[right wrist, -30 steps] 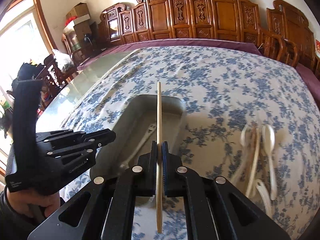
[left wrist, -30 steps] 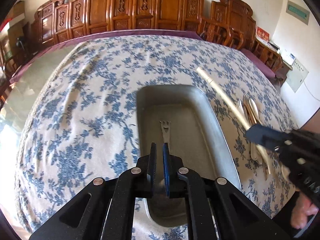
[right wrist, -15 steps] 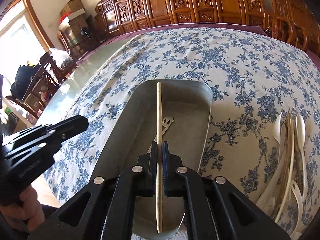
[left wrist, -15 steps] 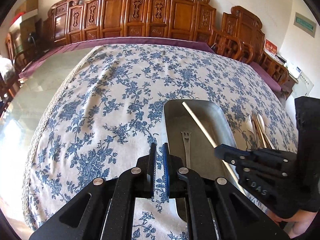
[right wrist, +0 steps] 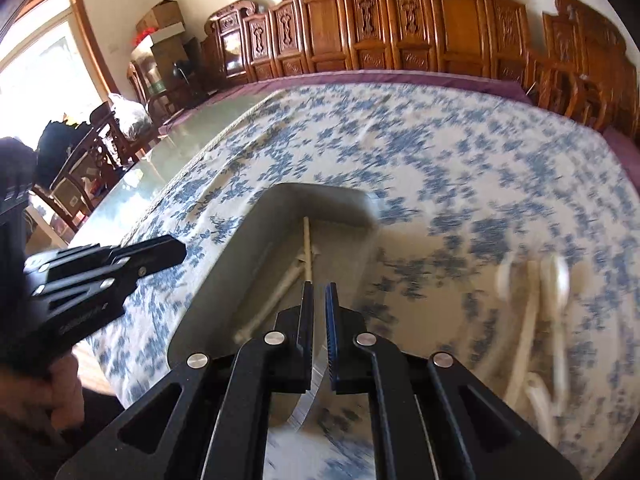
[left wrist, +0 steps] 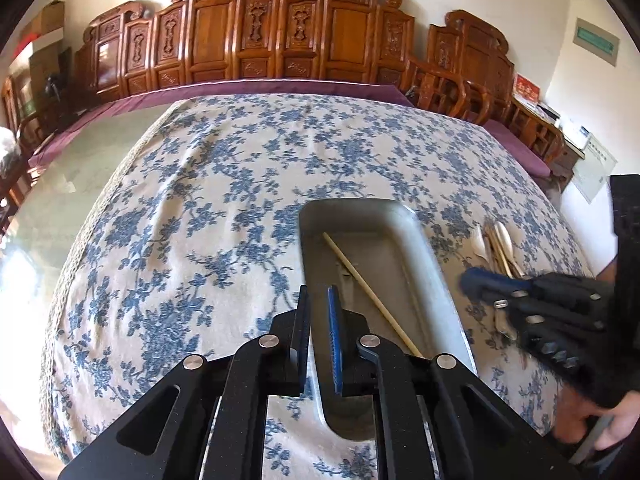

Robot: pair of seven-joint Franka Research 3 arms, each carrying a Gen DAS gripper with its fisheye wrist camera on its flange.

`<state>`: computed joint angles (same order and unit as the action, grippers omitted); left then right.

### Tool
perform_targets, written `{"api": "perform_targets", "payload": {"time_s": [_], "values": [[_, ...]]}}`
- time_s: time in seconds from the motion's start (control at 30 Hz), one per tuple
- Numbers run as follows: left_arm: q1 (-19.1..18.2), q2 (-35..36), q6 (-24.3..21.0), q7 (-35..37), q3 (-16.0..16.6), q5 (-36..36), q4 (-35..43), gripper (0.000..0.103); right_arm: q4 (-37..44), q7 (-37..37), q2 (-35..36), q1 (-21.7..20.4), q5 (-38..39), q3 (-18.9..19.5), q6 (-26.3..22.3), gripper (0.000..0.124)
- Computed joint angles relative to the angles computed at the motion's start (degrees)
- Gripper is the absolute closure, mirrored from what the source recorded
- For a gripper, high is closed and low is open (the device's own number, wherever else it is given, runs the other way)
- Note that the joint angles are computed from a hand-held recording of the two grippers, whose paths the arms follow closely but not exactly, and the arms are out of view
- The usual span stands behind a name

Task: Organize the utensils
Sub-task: 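Lower the metal spoon into the tray with the left gripper while the right grasps the white ladle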

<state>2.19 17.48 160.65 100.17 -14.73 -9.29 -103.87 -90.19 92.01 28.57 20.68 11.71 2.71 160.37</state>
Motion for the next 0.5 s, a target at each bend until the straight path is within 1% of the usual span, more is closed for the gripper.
{"api": "perform_targets", "payload": {"time_s": [0.03, 0.13, 0.17, 0.2, 0.27, 0.33, 0.4, 0.47, 0.5], "values": [[0.1, -0.2, 0.3, 0.4, -0.3, -0.2, -0.3, 0.089, -2.1, -0.5, -1.6, -0.3, -0.1, -0.2, 0.6, 0.116], [0.3, -0.7, 0.7, 2.2, -1.6, -1.7, -1.1, 0.084, -9.4, -1.3, -6.8, -1.0, -1.4, -1.5, 2.3, 0.116], [0.0, -0.8, 0.8, 2.6, -1.8, -1.9, -1.4, 0.082, -11.4, -0.7, -8.4, -0.8, -2.7, -2.6, 2.6, 0.116], [-0.2, -1.0, 1.0, 2.8, -1.8, -2.0, -1.6, 0.077, -13.4, 0.0, -10.0, -0.6, -4.1, -3.6, 3.0, 0.116], [-0.5, -1.3, 1.3, 3.7, -2.2, -2.4, -2.1, 0.073, -17.4, 1.2, -13.0, -0.6, -7.0, -5.0, 3.7, 0.116], [-1.0, -1.6, 1.5, 4.2, -2.4, -2.7, -2.5, 0.066, -20.4, 2.4, -15.2, -1.0, -9.5, -5.7, 4.2, 0.116], [-1.4, -2.0, 1.9, 4.6, -2.6, -3.1, -3.1, 0.062, -23.4, 4.3, -17.2, -1.5, -12.7, -6.5, 4.6, 0.116], [-2.0, -2.4, 2.2, 4.8, -2.7, -3.2, -3.7, 0.061, -25.6, 5.2, -18.4, -2.6, -14.0, -6.4, 5.1, 0.105], [-2.2, -2.6, 2.3, 5.0, -2.8, -3.3, -4.0, 0.059, -26.8, 5.2, -19.0, -3.4, -13.9, -6.0, 5.3, 0.103]]}}
